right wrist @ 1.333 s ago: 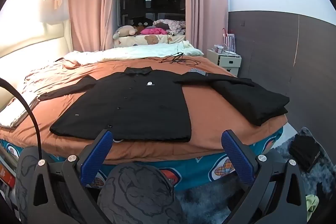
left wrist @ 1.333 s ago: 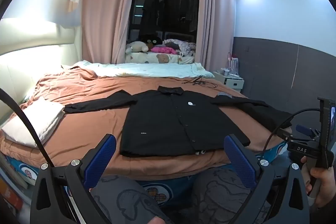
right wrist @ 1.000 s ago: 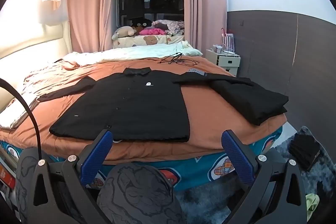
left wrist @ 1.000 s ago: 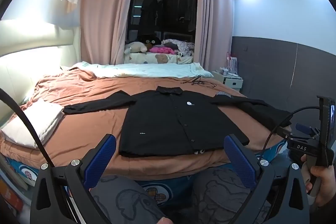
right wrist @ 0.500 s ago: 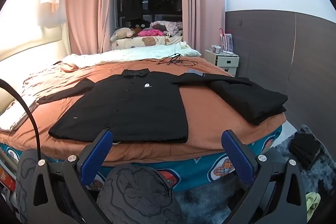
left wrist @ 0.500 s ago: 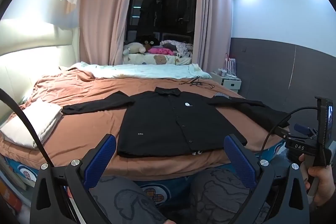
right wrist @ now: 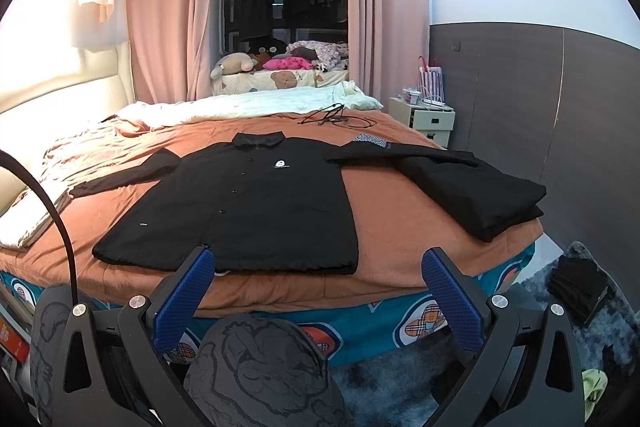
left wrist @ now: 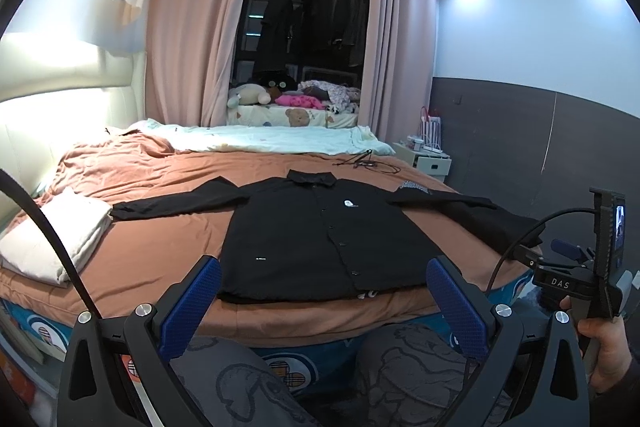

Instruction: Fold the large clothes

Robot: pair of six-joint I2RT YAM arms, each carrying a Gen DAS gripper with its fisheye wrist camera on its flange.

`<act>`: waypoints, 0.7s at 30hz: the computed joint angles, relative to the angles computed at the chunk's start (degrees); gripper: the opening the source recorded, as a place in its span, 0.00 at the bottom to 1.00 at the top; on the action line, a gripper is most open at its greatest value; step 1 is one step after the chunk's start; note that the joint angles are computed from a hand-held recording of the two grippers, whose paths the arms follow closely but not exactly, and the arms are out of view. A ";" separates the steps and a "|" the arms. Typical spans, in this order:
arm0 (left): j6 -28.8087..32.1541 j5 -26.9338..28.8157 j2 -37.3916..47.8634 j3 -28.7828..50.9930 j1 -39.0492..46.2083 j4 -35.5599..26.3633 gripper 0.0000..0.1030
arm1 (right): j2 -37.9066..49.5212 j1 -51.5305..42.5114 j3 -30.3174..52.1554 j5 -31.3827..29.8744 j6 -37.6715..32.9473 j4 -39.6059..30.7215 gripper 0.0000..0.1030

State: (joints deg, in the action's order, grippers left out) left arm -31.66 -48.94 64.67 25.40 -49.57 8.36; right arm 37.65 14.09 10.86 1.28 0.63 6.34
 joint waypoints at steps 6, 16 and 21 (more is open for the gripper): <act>0.19 0.21 -0.47 -0.67 -0.11 0.75 1.00 | -0.45 -0.42 0.04 -0.10 -0.08 -0.51 1.00; 0.27 1.04 -0.87 -0.90 0.61 0.45 1.00 | -0.65 -0.69 0.16 -0.28 -0.17 -0.72 1.00; 0.13 1.01 -0.61 -0.96 0.79 0.61 1.00 | -0.78 -1.55 0.04 -1.12 -0.75 -0.60 1.00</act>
State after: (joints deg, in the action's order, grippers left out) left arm -31.53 -47.93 64.05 24.45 -48.77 8.98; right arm 36.87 12.55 10.89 0.15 -0.11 5.74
